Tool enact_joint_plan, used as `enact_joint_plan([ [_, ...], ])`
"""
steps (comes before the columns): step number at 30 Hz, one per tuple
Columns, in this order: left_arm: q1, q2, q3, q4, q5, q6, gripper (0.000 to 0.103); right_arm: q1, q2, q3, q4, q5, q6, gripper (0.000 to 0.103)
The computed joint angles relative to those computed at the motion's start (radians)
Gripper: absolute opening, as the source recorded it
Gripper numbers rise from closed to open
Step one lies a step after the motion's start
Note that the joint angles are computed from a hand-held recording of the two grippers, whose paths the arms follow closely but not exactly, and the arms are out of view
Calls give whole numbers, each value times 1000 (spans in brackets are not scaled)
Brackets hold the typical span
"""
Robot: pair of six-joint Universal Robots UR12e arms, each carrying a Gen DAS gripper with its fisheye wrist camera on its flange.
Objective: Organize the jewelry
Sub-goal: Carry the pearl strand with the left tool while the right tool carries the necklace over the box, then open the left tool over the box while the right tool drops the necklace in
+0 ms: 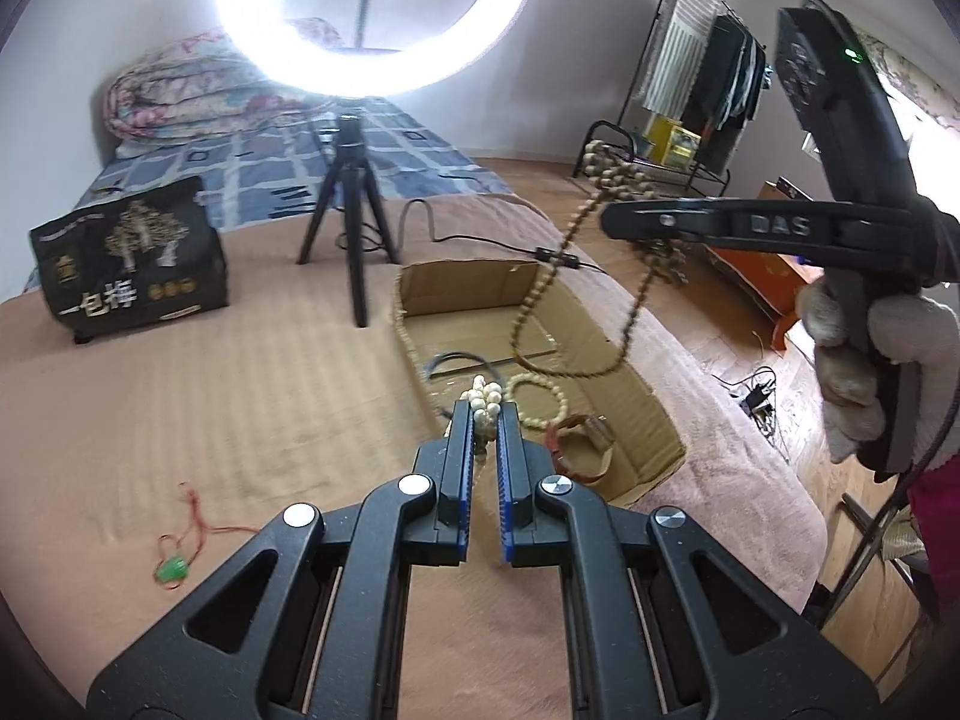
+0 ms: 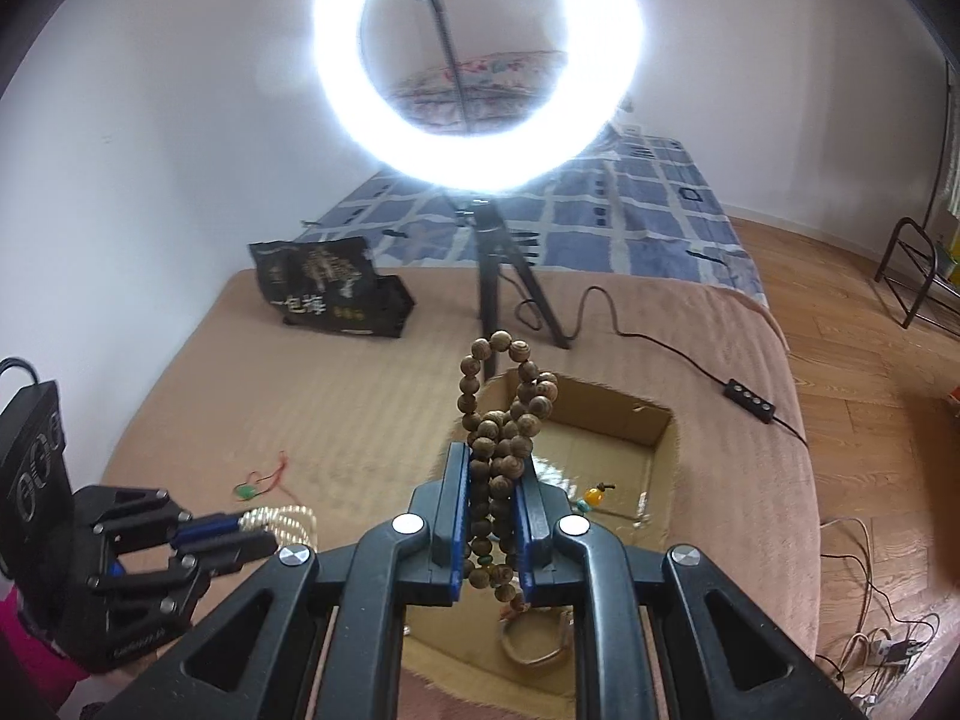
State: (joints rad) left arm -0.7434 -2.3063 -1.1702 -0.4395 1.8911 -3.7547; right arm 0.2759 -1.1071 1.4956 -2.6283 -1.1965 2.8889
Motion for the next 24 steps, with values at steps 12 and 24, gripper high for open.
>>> enact_joint_plan([
  [12,0,-87,129,-74,-46,33,5,-11,62,-65,3,-61,29,11],
  [24,3,-113,164,-110,-70,33,5,-17,94,-82,45,-48,43,12],
])
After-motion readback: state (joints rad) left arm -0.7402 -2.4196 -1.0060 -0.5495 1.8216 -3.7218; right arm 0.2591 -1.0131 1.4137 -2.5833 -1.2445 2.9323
